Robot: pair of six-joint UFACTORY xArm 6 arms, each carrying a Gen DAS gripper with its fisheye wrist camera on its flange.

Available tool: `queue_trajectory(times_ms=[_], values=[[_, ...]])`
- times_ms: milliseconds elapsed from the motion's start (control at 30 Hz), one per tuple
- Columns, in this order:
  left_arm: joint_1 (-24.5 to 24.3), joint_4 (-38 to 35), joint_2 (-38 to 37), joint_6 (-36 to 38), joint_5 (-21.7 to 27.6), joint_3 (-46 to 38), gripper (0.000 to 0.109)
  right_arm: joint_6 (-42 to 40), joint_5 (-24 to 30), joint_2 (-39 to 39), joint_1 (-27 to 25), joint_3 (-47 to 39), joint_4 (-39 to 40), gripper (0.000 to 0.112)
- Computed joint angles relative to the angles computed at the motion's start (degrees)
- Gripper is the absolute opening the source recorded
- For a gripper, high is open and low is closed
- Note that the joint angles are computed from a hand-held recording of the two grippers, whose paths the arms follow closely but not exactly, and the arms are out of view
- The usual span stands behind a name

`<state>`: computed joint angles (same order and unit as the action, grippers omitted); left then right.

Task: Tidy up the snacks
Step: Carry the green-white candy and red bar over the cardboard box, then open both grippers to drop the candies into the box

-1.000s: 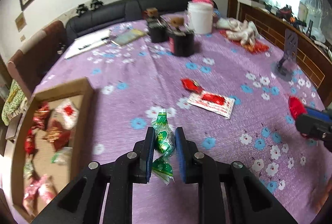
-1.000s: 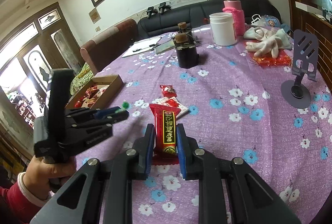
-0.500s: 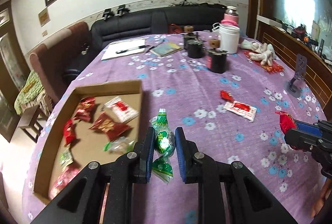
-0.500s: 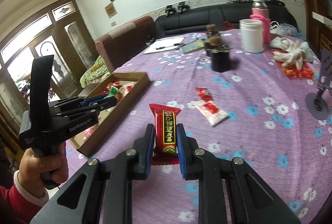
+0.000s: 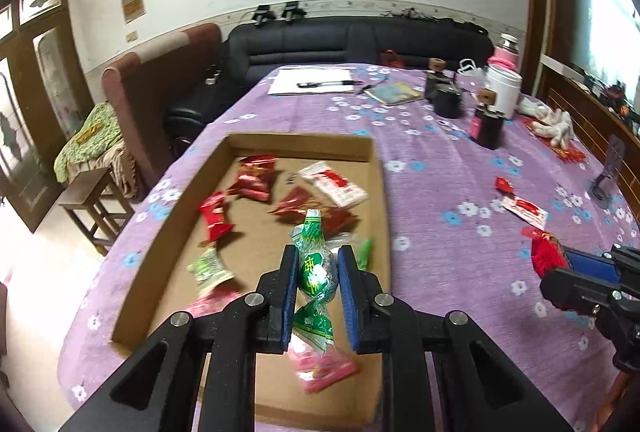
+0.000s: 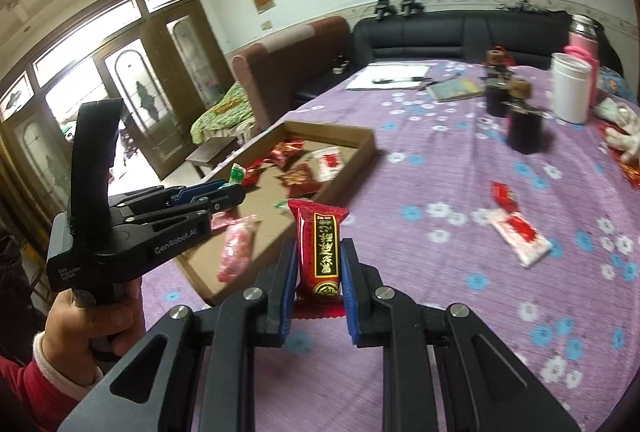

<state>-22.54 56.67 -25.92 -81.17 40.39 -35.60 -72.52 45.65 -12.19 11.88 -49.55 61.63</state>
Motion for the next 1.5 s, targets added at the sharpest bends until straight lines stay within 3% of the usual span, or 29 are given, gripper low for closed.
queue_trajectory(times_ms=[500, 833, 1133, 1500], values=[[5.14, -1.20, -9.38, 0.20, 0.86, 7.84, 0.020, 2.63, -4.59, 2.24, 11.28, -1.35, 0.31, 0.020], [10.91, -3.40, -12.42, 2.15, -2.47, 11.97, 0.020, 5.00, -8.77, 6.34, 16.07, -3.92, -0.95, 0.020], [15.43, -7.35, -8.36, 5.67, -9.23, 11.89, 0.020, 10.17, -14.59, 11.33, 19.40, -6.21, -6.77, 0.020], [16.02, -8.70, -2.46, 9.05, -10.40, 8.29, 0.021, 13.40, -18.36, 14.94, 21.96, -8.25, -12.02, 0.020]])
